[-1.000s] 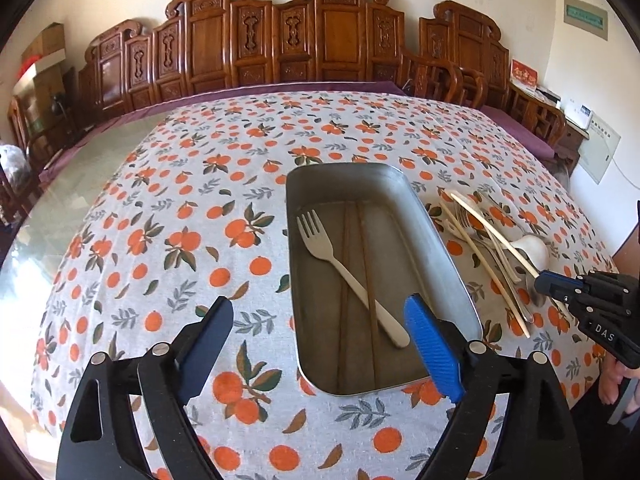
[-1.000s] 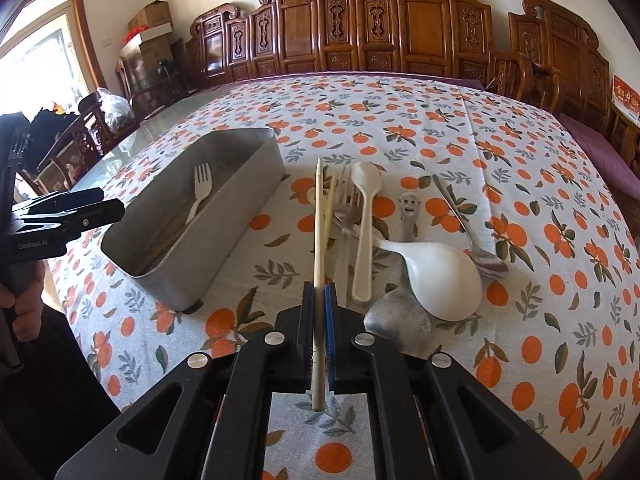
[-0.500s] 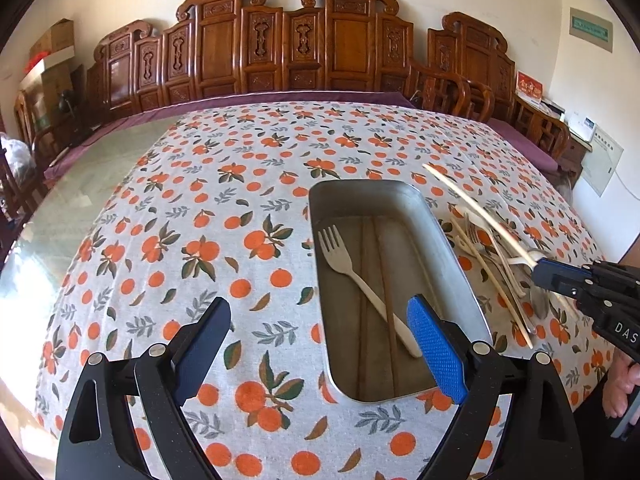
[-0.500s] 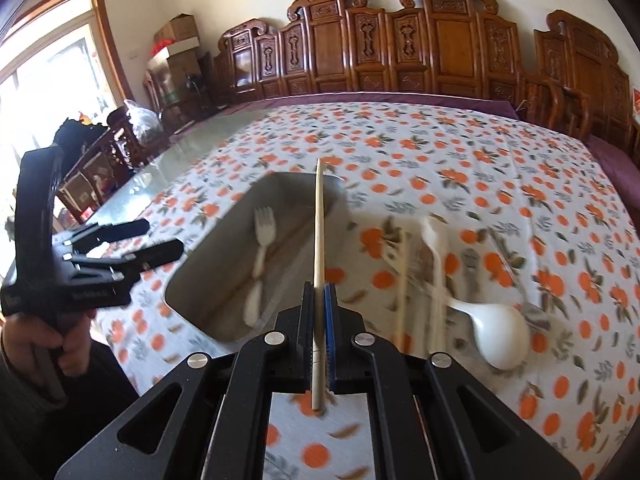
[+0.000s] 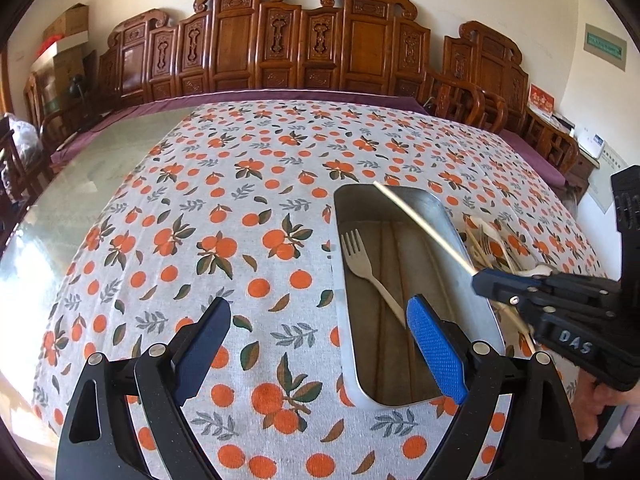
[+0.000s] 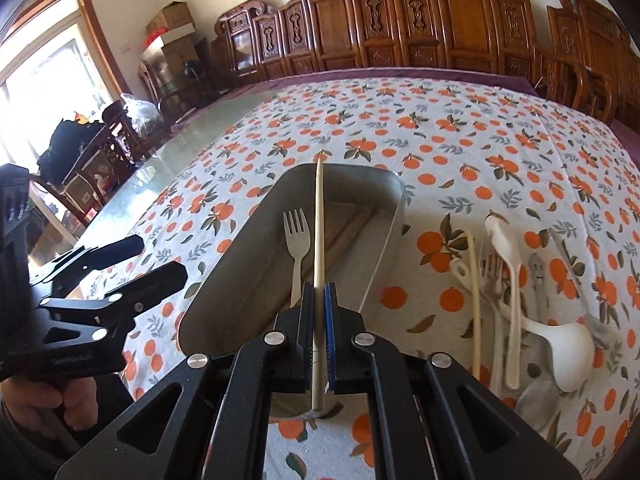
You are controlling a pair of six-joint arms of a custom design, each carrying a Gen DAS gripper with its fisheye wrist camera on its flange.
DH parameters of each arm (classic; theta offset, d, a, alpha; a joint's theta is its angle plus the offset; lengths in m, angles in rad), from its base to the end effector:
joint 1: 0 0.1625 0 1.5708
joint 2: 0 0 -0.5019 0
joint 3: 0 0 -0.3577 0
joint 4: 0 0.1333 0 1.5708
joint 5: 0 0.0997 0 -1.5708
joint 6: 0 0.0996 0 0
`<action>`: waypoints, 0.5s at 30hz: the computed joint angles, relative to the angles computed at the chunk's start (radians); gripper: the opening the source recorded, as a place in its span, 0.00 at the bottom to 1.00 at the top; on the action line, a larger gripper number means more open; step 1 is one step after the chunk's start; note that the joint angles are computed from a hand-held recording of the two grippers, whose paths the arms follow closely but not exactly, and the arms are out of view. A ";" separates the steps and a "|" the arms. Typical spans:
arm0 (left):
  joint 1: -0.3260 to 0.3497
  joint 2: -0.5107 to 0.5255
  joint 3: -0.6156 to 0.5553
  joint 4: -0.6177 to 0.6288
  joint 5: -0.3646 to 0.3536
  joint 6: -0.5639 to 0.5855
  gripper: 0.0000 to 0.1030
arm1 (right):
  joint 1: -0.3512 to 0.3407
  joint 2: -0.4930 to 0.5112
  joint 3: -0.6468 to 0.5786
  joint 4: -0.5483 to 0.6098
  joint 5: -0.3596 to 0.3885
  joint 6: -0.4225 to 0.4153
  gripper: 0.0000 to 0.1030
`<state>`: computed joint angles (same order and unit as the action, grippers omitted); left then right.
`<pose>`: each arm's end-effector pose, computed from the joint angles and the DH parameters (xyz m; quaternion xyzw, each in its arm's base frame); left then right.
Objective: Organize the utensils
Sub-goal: 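Move the right gripper's chopstick over the grey tray and release it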
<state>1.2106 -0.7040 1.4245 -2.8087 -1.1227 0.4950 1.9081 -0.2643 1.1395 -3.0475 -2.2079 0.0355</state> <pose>-0.1106 -0.7944 0.2227 0.3391 0.8813 -0.2344 0.2311 0.3483 -0.7693 0.0094 0.0446 -0.9107 0.3319 0.2418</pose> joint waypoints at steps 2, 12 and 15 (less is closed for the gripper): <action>0.001 0.000 -0.002 -0.001 -0.002 -0.003 0.84 | -0.003 0.009 -0.018 0.016 0.010 0.007 0.06; -0.002 -0.005 0.011 -0.007 -0.011 0.006 0.84 | -0.019 -0.016 0.051 -0.058 0.081 -0.013 0.09; -0.005 -0.008 0.022 -0.009 -0.018 0.011 0.84 | -0.014 -0.039 0.098 -0.110 0.050 -0.042 0.09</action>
